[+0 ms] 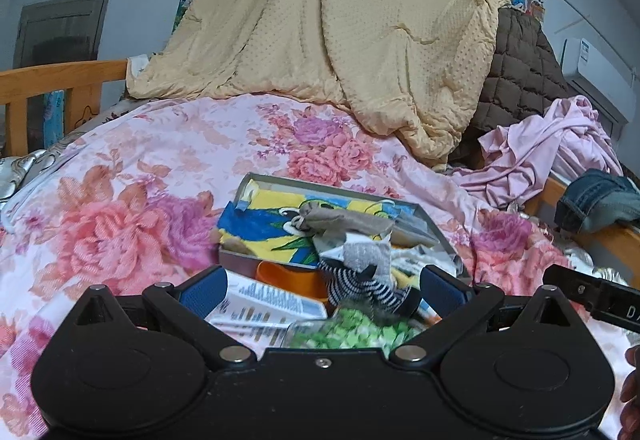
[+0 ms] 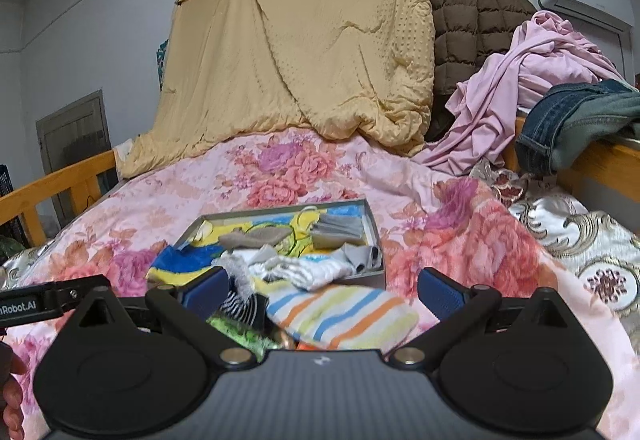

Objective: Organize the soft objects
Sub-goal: 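Move both open tools back to the remaining pile beside the tray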

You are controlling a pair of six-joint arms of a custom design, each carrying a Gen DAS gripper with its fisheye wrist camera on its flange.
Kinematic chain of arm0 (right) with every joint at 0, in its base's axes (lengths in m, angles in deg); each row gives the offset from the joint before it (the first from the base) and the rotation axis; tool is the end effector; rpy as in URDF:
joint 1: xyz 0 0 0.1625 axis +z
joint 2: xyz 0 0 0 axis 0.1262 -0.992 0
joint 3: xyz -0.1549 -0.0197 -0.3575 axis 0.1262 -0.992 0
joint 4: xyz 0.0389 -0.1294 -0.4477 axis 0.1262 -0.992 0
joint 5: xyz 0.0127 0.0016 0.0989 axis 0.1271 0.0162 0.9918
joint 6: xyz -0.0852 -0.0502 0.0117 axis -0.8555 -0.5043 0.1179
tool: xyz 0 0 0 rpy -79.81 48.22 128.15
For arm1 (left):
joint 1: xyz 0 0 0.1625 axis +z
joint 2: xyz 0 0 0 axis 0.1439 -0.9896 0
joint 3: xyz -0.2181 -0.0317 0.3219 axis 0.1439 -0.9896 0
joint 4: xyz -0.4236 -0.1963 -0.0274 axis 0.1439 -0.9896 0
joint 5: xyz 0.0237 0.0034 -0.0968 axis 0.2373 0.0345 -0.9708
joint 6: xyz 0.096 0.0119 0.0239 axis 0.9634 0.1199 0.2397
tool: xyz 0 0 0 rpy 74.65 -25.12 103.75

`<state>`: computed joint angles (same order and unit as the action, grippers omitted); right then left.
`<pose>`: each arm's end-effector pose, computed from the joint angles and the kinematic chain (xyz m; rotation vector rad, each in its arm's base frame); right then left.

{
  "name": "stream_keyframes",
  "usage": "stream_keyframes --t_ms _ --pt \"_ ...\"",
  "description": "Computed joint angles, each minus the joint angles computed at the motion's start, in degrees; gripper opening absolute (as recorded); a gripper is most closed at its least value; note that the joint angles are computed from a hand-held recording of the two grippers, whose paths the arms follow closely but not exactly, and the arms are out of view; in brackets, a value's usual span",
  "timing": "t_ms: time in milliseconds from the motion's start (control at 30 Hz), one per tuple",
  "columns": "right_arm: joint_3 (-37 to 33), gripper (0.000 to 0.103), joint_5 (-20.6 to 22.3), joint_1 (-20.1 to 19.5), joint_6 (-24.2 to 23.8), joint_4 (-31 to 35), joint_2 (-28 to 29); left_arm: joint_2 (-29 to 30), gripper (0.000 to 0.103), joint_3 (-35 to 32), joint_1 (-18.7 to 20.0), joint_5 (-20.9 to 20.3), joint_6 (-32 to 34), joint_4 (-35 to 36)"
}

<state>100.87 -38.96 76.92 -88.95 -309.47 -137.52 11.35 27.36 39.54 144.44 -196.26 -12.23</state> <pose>0.0565 -0.4904 0.2473 0.2930 -1.9174 1.4982 -0.2688 -0.5790 0.0043 0.7649 2.4056 -1.3273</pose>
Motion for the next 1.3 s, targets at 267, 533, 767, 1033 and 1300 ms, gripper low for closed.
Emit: stream_keyframes --t_ms 267,533,767,1033,1300 --pt "2.44 0.103 -3.47 1.0 0.33 -0.65 0.4 -2.08 0.102 3.93 -0.04 -0.31 2.0 -1.59" --pt "3.45 0.103 -7.42 2.27 1.22 -1.54 1.56 -3.2 0.102 6.3 -0.24 -1.21 4.13 -0.63" --pt "3.36 0.103 -10.32 3.26 1.15 -2.53 2.91 -3.85 0.102 6.89 0.52 -1.36 2.89 0.29" --pt "2.47 0.103 -12.23 3.34 0.72 -1.79 4.03 -3.52 0.102 6.77 0.77 -1.38 3.78 0.91" --pt "2.23 0.103 -12.88 3.19 0.87 -1.94 4.36 -3.19 0.102 6.86 0.89 -1.63 4.13 0.64"
